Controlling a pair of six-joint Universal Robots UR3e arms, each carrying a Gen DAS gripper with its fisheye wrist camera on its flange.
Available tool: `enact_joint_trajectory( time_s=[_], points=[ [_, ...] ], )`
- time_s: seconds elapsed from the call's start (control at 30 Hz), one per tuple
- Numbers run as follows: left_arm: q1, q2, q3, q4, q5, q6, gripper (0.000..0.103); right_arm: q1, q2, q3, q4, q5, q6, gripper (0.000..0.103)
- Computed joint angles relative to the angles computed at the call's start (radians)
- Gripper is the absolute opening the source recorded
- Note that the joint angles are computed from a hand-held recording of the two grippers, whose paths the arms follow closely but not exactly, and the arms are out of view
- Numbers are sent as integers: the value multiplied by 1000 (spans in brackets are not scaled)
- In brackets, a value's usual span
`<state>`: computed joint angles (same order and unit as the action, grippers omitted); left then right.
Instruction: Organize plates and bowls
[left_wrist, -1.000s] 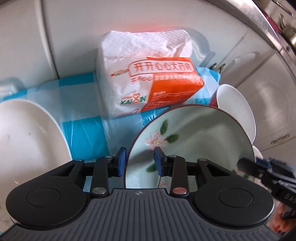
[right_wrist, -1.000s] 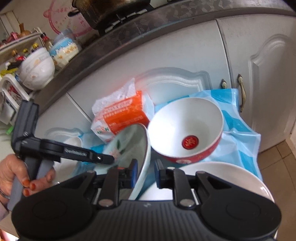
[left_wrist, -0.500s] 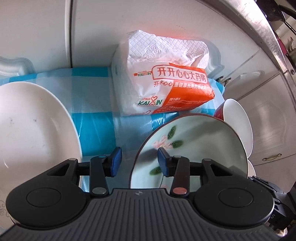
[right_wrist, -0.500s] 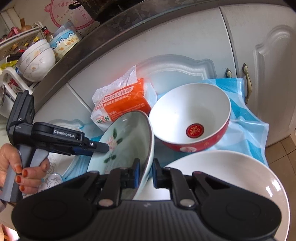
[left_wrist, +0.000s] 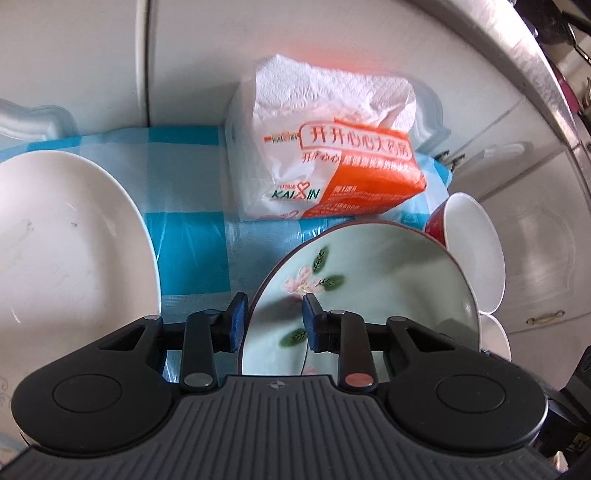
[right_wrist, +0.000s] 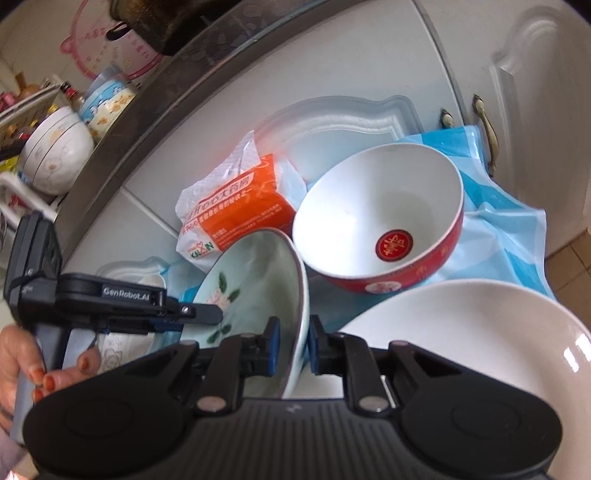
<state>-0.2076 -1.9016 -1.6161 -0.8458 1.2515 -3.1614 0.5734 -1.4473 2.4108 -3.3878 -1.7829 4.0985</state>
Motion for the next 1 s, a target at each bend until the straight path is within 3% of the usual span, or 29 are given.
enact_joint_trajectory(
  time_s=[0.43,0.7,1.0],
  points=[
    [-39,172,37,-96,15,-65,32,22,-196,9,128,-26,51,13],
    [-50,447,-54,-203,7,-141,32,6,-492,37,349,55,29,13],
    [-81,823,-204,-380,92,-351,32,21,-679,-56,646,207,-61,13]
  ],
)
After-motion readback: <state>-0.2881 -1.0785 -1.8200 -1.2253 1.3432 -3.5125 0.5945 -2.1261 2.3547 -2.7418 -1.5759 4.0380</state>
